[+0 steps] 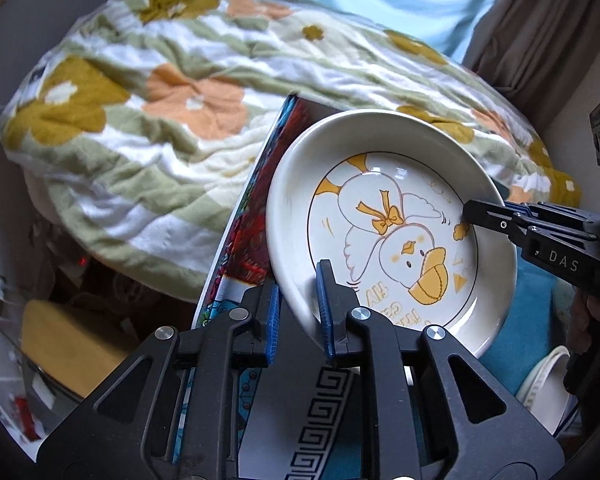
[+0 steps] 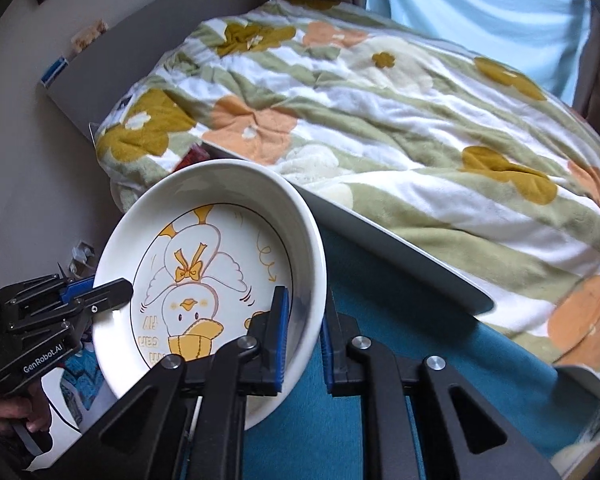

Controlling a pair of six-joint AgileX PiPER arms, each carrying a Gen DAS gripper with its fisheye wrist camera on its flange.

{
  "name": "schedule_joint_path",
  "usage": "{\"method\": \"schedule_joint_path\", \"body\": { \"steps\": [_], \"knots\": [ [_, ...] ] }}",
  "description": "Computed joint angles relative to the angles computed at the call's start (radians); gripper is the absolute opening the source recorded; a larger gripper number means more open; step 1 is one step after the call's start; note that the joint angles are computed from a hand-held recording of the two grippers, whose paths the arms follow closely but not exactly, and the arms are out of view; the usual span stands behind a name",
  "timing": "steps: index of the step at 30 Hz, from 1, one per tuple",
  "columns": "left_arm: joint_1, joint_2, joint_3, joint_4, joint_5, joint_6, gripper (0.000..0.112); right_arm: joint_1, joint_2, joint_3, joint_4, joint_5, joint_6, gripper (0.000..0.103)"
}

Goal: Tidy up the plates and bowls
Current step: 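Carry the small duck plate with the right gripper onto the plate stack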

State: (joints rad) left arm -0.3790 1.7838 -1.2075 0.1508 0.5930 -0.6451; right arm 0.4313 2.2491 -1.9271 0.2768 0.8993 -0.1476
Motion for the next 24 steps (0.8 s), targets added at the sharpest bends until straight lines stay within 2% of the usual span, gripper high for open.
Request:
{"method": "schedule_joint_path", "body": {
  "steps": [5,13,19,24],
  "knots": [
    [-0.064,-0.059,-0.039,0.055,0.054,-0.011,0.015,-0.010,-0.174,0.190,-0.030,-0.065,0.048,0.014],
    [-0.245,-0.121,-0.130,0.112,0.146,-0.059,0.015,-0.060,-0.542,0.553,-0.120,-0.144,0.164,0.013],
    [-0.474,-0.106,-0.225,0.192,0.252,-0.183,0.015,-0.148,-0.832,0.823,-0.120,-0.142,0.184,0.014],
    [-0.660,-0.068,-0.228,0.260,0.264,-0.329,0.015,-0.249,-1.088,1.062,-0.125,-0.097,0.174,0.014]
  ]
}}
